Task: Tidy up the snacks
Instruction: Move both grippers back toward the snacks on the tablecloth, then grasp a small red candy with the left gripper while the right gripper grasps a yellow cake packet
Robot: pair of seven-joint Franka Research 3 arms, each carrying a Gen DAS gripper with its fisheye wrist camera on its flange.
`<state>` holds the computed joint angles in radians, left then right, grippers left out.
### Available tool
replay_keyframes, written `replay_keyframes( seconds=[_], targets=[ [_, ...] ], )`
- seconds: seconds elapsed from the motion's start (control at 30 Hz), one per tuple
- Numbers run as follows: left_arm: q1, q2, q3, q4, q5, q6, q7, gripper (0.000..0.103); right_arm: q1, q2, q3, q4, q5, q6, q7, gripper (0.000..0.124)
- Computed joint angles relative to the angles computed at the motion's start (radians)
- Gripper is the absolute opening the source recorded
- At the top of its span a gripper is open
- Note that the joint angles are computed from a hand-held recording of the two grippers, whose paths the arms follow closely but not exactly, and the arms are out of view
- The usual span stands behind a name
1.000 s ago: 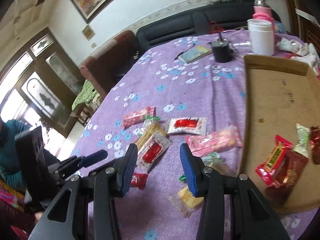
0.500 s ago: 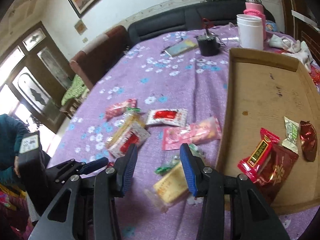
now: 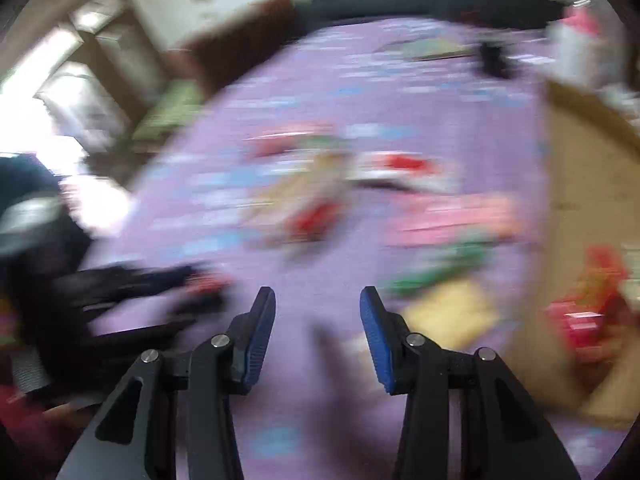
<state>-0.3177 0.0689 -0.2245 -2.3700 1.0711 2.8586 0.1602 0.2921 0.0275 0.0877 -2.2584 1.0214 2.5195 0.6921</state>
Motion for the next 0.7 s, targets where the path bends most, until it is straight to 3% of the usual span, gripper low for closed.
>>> replay_keyframes(
  seconds=[0.03,0.13,0.33,0.43,0.63,0.7],
  targets=[
    [0.001,-0.004,0.002,-0.005,0.007,0.003,-0.007,0.033,0.003,-0.019,-0.008,-0.010,-0.016,0.007,0.022,0.043],
    [0.004,-0.008,0.002,-0.009,0.019,0.005,-0.022,0.033,0.019,-0.079,0.011,-0.098,-0.147,0.240,0.178,0.043],
    [0.013,-0.005,0.009,-0.010,0.083,0.040,-0.077,0.033,0.012,-0.121,-0.029,-0.172,-0.161,0.217,0.329,0.043],
    [0.013,-0.008,0.008,-0.012,0.105,0.042,-0.095,0.033,0.017,-0.109,-0.019,-0.181,-0.203,0.256,0.423,0.043],
    [0.007,-0.005,-0.001,-0.005,0.121,0.024,-0.084,0.033,0.004,-0.037,0.007,-0.155,-0.593,0.332,0.845,0.043],
    [0.004,-0.005,-0.002,-0.002,0.131,0.021,-0.088,0.033,0.003,-0.009,-0.004,-0.146,-0.845,0.355,1.072,0.043]
  ],
)
